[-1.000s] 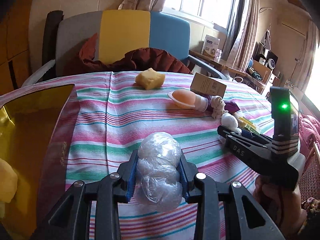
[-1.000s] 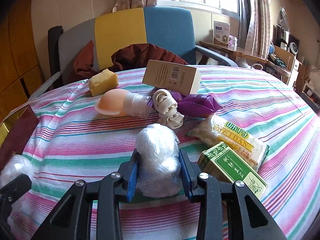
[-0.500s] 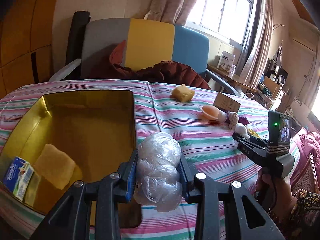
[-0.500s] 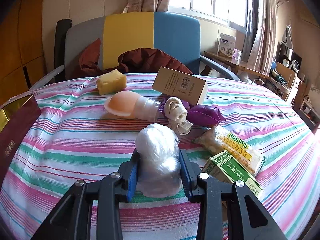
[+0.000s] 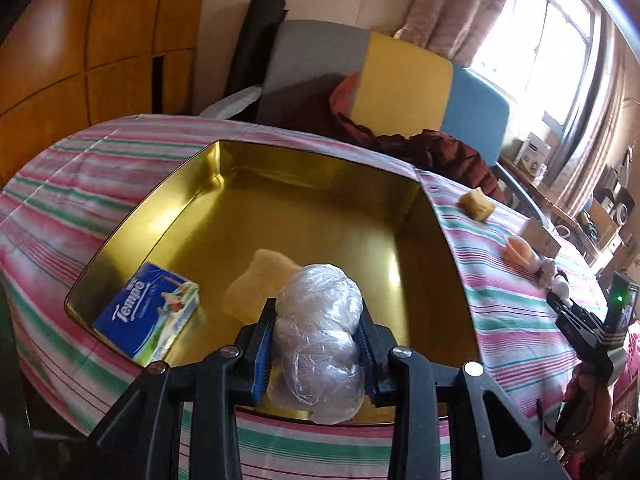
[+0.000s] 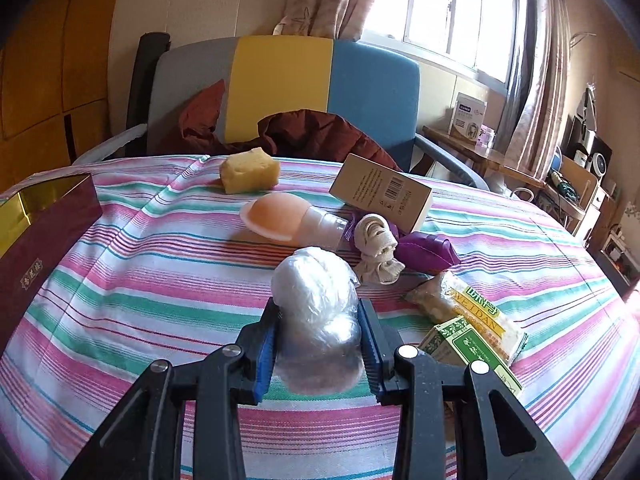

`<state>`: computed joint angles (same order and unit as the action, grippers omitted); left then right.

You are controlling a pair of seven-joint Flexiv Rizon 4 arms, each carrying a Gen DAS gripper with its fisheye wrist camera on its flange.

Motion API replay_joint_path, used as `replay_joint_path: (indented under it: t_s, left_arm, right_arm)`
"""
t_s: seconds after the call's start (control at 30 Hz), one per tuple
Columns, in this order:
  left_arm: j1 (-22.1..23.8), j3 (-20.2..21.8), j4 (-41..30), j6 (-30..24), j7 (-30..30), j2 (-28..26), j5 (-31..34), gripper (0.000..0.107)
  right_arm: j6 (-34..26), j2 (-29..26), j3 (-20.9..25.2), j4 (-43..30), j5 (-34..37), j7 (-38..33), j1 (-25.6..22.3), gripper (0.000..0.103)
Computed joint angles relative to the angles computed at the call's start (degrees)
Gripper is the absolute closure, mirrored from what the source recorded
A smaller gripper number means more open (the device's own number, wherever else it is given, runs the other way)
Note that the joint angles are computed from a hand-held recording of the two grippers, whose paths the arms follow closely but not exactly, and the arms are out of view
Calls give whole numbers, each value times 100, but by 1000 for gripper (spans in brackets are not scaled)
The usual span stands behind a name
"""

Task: Organize objects
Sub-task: 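Carry the white bundle in the left tool to the tray and release it, then carry the white bundle in the right tool into the tray and open it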

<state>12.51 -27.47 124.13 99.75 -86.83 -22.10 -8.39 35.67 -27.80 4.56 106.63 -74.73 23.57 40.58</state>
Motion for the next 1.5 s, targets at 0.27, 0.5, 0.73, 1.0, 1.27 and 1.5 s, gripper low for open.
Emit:
replay_joint_path:
  t_s: [0.27, 0.5, 0.73, 1.0, 1.27, 1.5]
  left_arm:
    - [-282, 446, -46, -195, -142, 1, -240, 70]
    - [-1743, 2112, -307, -439, -418, 28, -377, 51]
    - [-2037, 2621, -231, -152, -775, 104, -401, 48]
    - [-1616, 2331, 209, 944, -1580, 302, -529, 40]
    - [-1769, 2522, 171, 754, -1777, 375, -622, 38]
    - [-1771, 2508, 226, 797, -1820, 406, -510, 38]
  right_arm:
    - [-153, 31, 29, -6, -47, -3, 75, 65]
    - [45, 65, 57, -114, -183, 176, 104, 65]
    - [681, -102, -14, -680, -701, 118, 245, 65]
    - [2448, -821, -165, -1973, -736, -936, 418, 63]
    - [2960, -1963, 364, -3466, 1329, -3395, 553, 65]
    - [2579, -2722, 961, -4562, 2845, -5067, 514, 64]
